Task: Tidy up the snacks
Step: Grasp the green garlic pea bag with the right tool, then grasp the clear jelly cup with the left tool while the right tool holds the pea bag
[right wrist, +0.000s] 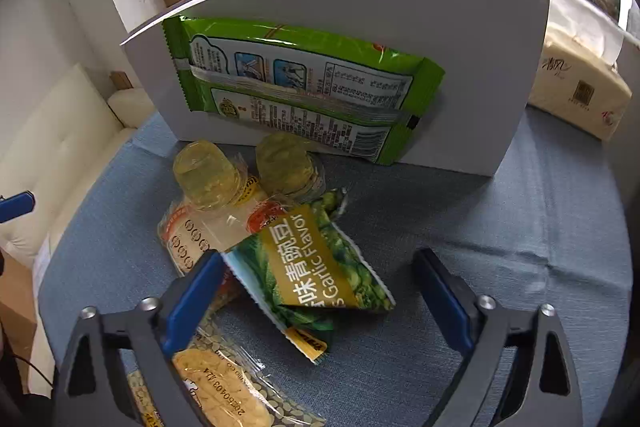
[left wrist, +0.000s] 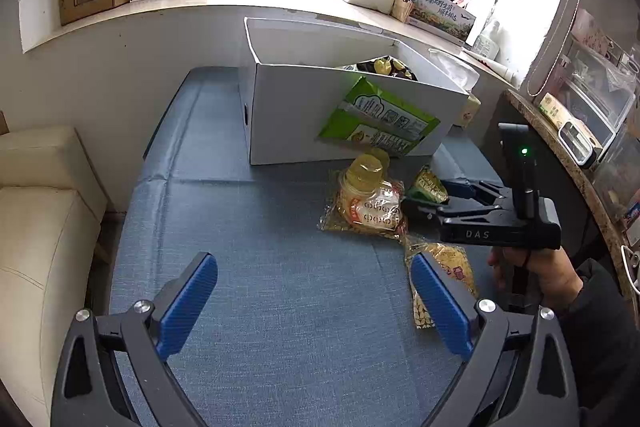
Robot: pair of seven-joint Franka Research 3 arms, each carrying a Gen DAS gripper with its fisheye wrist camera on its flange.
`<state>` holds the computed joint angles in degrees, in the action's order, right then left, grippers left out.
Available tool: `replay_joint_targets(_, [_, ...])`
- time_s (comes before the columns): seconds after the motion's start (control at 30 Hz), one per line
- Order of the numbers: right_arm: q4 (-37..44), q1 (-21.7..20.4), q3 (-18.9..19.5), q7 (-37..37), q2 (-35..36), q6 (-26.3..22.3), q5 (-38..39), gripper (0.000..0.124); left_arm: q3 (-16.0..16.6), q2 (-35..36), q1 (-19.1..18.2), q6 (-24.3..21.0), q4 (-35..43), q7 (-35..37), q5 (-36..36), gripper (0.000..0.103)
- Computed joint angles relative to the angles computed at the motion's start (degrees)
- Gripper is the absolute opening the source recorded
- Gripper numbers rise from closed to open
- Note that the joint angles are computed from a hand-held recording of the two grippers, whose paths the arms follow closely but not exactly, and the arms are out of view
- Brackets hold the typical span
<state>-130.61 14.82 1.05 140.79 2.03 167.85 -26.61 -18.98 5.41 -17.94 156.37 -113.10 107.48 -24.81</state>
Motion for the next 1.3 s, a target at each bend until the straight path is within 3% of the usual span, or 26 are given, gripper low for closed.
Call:
replay_joint_targets(0.1, [-1.4, -0.39, -0.08, 1.6, -1.4, 0.63, -0.39, 0.057, -0.1, 1.59, -0.26, -1.05, 1.49, -0.96, 1.78, 0.1])
replay_joint_targets(0.2, [-4.0, -1.05, 0.68, -1.74, -3.55, 1.87, 3.2, 0.043, -0.4, 3.15, -0.65, -1.45, 2.94, -2.39, 4.35, 0.1])
replay_joint_targets(0.27, [-6.28, -1.95, 1.86, -2.0, -5.55, 3.34, 3.86, 0.043, -0.9, 4.39, -0.81, -1.49, 4.11, -2.84, 5.84, 0.1])
replay_joint_targets(0.37, [-8.98, -5.09, 5.31, 2.99, -9.31, 3.45, -1.99, 0.042, -1.25, 7.25, -1.45, -2.63, 7.26, -4.95, 9.04, 0.099])
replay_joint_targets(0.5, [-14.92, -11.25, 11.81, 10.91, -17.58, 7.28, -5.48, 0.042, -1.14, 12.35, -3.27, -4.01, 13.23, -9.83, 15.8, 0.099])
replay_joint_targets(0.63, [-19.85, -16.46, 18.38, 14.72, -26.65, 7.62, -4.99, 0.043, -1.68, 18.63, -4.81, -5.26, 20.95, -12.36, 19.96, 0.098])
replay_joint_targets(0.7, [-22.21, -17.02, 19.54, 15.44, -30.06, 8.47, -3.16, 0.042, -0.02, 22.05, -7.25, -7.12, 25.66, -16.01, 24.47, 0.096])
replay_joint_targets(0.77, [-23.39, -16.59, 19.64, 14.93, -32.24, 7.94, -1.0, 0.043, 0.84, 25.63, -8.92, -10.22, 30.84, -18.41, 27.65, 0.079])
replay_joint_targets(0.9, [-24.67, -18.32, 22.35, 15.32, -33.54, 8.62, 2.49, 0.043, 1.18, 29.72, -10.15, -12.66, 35.79, -20.75, 30.64, 0.067])
replay_joint_targets(0.97, [-25.18, -20.41, 24.49, 15.48, -33.18, 9.75, 3.61, 0.043, 0.28, 29.35, -9.16, -10.35, 34.47, -20.95, 29.84, 0.052])
replay_joint_targets(1.3, [-26.51, -23.28, 28.84, 11.76, -32.59, 12.13, 10.57, 0.043, -2.24, 22.57, -5.53, -1.38, 24.51, -17.7, 29.09, 0.046])
